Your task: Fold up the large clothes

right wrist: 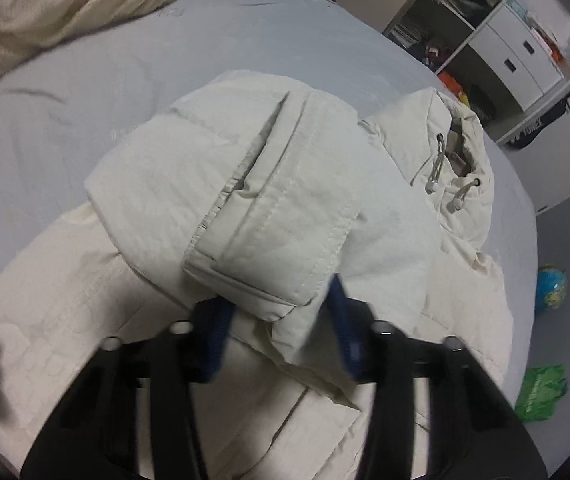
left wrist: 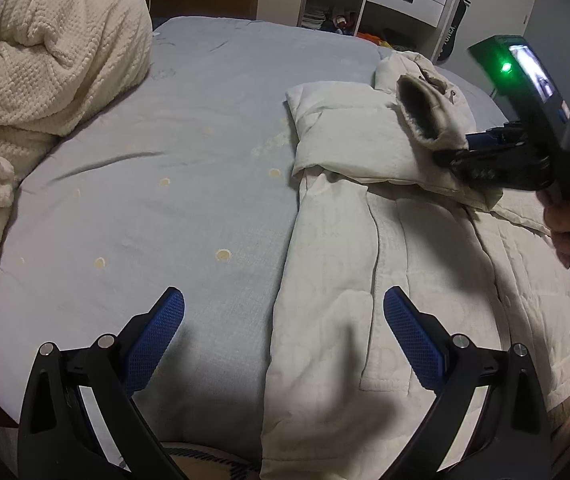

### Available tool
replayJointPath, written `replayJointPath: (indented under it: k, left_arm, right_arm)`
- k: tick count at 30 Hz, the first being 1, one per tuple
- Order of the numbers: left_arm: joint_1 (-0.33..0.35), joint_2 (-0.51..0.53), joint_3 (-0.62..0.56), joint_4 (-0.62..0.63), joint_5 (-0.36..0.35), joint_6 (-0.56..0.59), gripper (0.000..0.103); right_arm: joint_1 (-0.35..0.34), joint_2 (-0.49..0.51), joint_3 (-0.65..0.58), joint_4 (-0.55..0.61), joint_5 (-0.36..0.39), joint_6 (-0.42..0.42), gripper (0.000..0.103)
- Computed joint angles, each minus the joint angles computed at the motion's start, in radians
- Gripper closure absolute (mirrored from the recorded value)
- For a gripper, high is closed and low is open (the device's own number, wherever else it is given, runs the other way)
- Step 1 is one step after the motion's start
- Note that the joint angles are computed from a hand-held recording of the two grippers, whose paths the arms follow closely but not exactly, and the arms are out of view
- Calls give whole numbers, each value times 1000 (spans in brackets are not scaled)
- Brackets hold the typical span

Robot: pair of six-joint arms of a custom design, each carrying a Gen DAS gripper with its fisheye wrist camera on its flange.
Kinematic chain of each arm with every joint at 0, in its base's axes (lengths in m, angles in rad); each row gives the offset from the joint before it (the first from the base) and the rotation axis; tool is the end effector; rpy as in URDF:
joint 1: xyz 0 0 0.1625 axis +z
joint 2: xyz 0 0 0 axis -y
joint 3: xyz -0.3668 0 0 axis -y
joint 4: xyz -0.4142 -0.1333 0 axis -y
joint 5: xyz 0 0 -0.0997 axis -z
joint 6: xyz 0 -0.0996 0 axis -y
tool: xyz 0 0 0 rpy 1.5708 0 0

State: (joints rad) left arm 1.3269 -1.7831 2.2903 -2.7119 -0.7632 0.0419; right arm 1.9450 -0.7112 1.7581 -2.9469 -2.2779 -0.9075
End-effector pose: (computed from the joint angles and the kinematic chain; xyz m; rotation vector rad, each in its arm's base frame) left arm 0.1012 -0.4434 0.3235 0.0084 2.2937 -0.8391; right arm 0.2846 -0.5370 0.0039 1.3030 -1.9904 0.1496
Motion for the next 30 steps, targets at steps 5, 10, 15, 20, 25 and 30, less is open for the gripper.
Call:
replayJointPath:
  k: [5,10,15,20,25,30]
  left_arm:
    - [-6,8,-1,8,15,3,7]
    - [-9,8,1,7,25,7,7]
    - [-13,12,2,7,38,12,7]
    - [-22,15,7,12,60,20,7]
    - [-33,27,9,19,90,30,7]
    - [-43,39,10,27,120,39,7]
  right_arm:
    - [-23,-76,2,49,87,52,79]
    - [-61,-162,-7,72,159,130,81]
    - [-140,-233,-37,106,206,227,81]
    - [-240,-289,-45,162,226,378,81]
    - [-333,-300,-45,254,225,525,81]
    - [-380,-302,-15,256,239,577,79]
